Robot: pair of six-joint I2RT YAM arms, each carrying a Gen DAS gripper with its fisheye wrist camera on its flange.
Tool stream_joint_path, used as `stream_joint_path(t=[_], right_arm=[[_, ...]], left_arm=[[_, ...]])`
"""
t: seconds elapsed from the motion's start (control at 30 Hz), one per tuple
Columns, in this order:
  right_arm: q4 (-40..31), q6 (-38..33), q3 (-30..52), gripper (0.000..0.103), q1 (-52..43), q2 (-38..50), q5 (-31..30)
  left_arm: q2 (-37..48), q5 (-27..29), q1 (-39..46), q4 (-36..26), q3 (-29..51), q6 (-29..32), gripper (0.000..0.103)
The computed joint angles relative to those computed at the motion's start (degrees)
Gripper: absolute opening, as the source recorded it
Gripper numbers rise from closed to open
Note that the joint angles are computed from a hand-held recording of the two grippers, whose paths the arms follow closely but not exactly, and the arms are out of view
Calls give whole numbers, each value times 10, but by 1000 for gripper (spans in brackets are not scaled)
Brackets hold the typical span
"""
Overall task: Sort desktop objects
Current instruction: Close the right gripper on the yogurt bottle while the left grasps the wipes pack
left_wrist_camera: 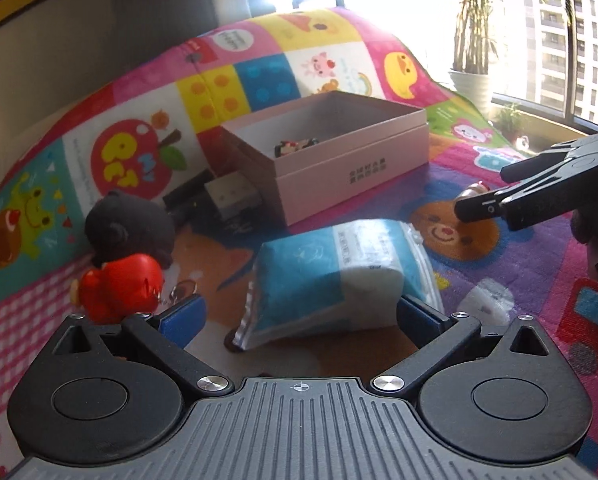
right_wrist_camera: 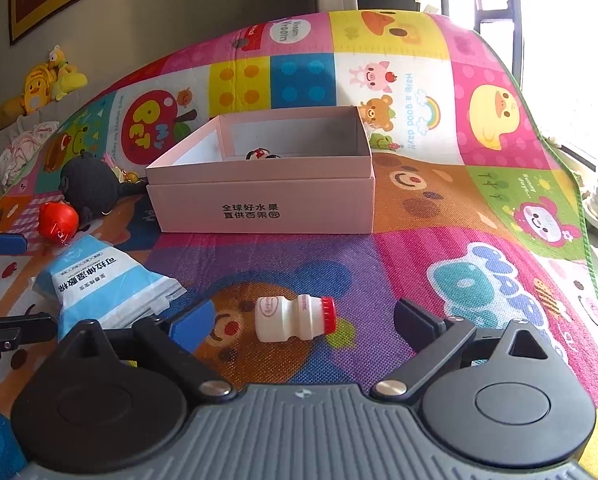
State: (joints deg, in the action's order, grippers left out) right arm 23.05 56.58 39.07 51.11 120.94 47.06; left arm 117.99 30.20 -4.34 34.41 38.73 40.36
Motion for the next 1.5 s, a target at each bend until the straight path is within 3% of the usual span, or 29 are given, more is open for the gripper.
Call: stream_joint_path(t=[0.13, 0.23, 0.37, 0.47, 0.57, 0.63, 0.77, 0.93, 0.97, 1.0, 1.03, 1.07, 1.17, 1.3, 1.47, 1.5], right_arm=[[12, 2, -6, 97, -4, -1, -5], [23, 16, -16, 97, -5, -4, -2], [36, 28, -27, 97, -6, -8, 0], [54, 31, -36, 98, -9, -9, -2], [76, 42, -49, 98, -13, -10, -7], [99, 47, -62, 99, -20, -12, -16], [139, 83, -91, 99, -33, -16, -26], [189, 123, -123, 99, -44, -12, -26], [194, 126, -126, 99, -45, -11, -26], [196, 125, -126, 99, -45, -10, -26], [191, 122, -124, 99, -44, -10, -24], [180, 116, -117, 99, -43, -12, -22], [116, 68, -82, 99, -25, -20, -5], [-6, -9, -16, 97, -10, -24, -12], [-50, -70, 29, 61, -27, -7, -58], [-63, -73, 40, 59, -33, -3, -68]], left_arm=[[27, -13, -4, -39, 34, -18, 103], [23, 39, -8, -103, 51, -22, 103], [-17, 138, -6, -194, 32, 86, 103], [-54, 161, -2, -161, -14, 135, 103], [-55, 108, -28, -66, -28, 67, 103], [-33, 62, -58, -43, 0, -4, 103], [3, 8, -119, -68, 61, -98, 103], [29, -58, -157, -48, 81, -130, 102], [32, -62, -156, -50, 84, -138, 99], [34, -62, -153, -59, 88, -143, 85], [37, -60, -150, -75, 95, -146, 73], [38, -56, -146, -84, 96, -148, 68], [30, -50, -130, -72, 74, -152, 62], [-6, -31, -87, -64, 33, -152, 60], [-47, -8, -40, -55, -7, -152, 58], [-54, -5, -34, -49, -14, -152, 58]])
